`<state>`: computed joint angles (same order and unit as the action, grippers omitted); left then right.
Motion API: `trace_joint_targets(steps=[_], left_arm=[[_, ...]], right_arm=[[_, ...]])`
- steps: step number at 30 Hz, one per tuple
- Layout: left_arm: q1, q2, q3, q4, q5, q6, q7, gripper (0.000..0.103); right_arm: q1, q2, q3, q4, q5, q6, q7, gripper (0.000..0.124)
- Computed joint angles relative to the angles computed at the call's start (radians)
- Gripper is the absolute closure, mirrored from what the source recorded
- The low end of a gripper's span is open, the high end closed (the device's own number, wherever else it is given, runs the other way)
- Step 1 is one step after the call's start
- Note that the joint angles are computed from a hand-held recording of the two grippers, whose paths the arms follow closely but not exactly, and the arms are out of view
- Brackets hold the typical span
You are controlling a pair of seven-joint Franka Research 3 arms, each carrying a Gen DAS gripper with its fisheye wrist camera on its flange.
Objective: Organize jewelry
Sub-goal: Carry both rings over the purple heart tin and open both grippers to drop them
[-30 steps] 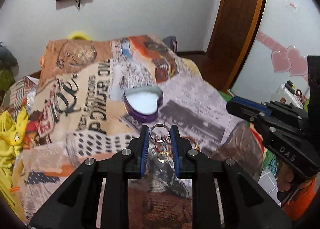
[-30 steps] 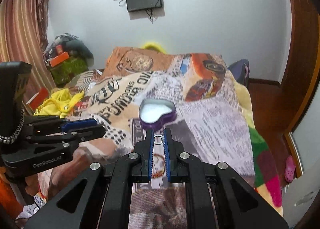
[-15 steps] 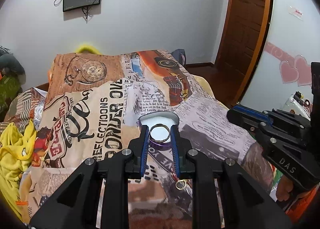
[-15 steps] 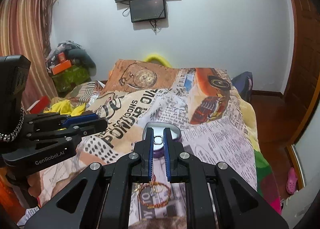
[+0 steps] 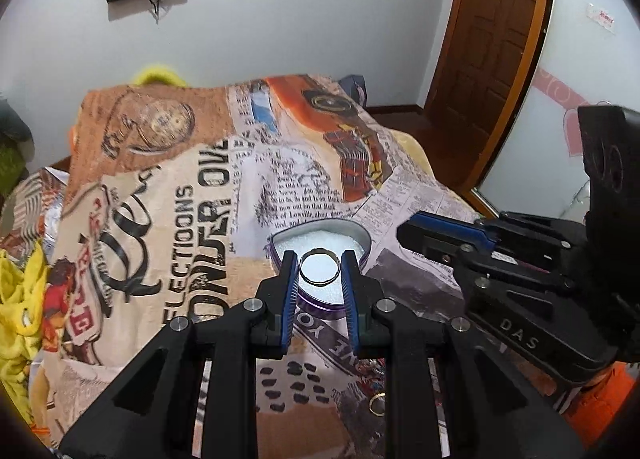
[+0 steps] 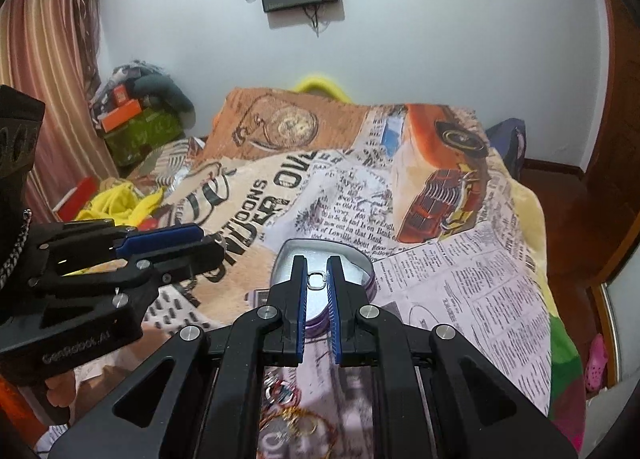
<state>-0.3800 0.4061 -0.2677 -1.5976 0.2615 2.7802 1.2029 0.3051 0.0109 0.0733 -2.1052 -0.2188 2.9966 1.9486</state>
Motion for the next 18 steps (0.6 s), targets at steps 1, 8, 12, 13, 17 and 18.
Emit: trace_joint_targets(steps=[1, 8, 12, 13, 17, 18], left_arm=[[0.009, 0.013, -0.01, 0.013, -0.015, -0.009, 0.015, 0.082], [0.027, 0.12, -0.042, 0.142, -0.103, -0.104, 0.103, 0.082], [0.026, 0.175, -0.047, 0.214, -0.137, -0.148, 0.136, 0.082], [0.024, 0.186, -0.046, 0.227, -0.142, -0.155, 0.141, 0.082], [0.006, 0.213, -0.03, 0.265, -0.139, -0.171, 0.146, 0.082], [0.004, 0.215, -0.028, 0.267, -0.139, -0.172, 0.147, 0.082]], right_arm=[[-0.001, 0.011, 0.001, 0.009, 0.026, -0.007, -0.03, 0.115], [0.0, 0.089, 0.005, 0.096, 0.249, -0.072, -0.249, 0.115], [0.001, 0.122, 0.002, 0.138, 0.319, -0.113, -0.318, 0.115], [0.0, 0.132, 0.001, 0.152, 0.333, -0.127, -0.334, 0.115], [0.002, 0.159, -0.005, 0.189, 0.361, -0.164, -0.374, 0.115], [-0.002, 0.165, -0.001, 0.197, 0.383, -0.174, -0.391, 0.115]])
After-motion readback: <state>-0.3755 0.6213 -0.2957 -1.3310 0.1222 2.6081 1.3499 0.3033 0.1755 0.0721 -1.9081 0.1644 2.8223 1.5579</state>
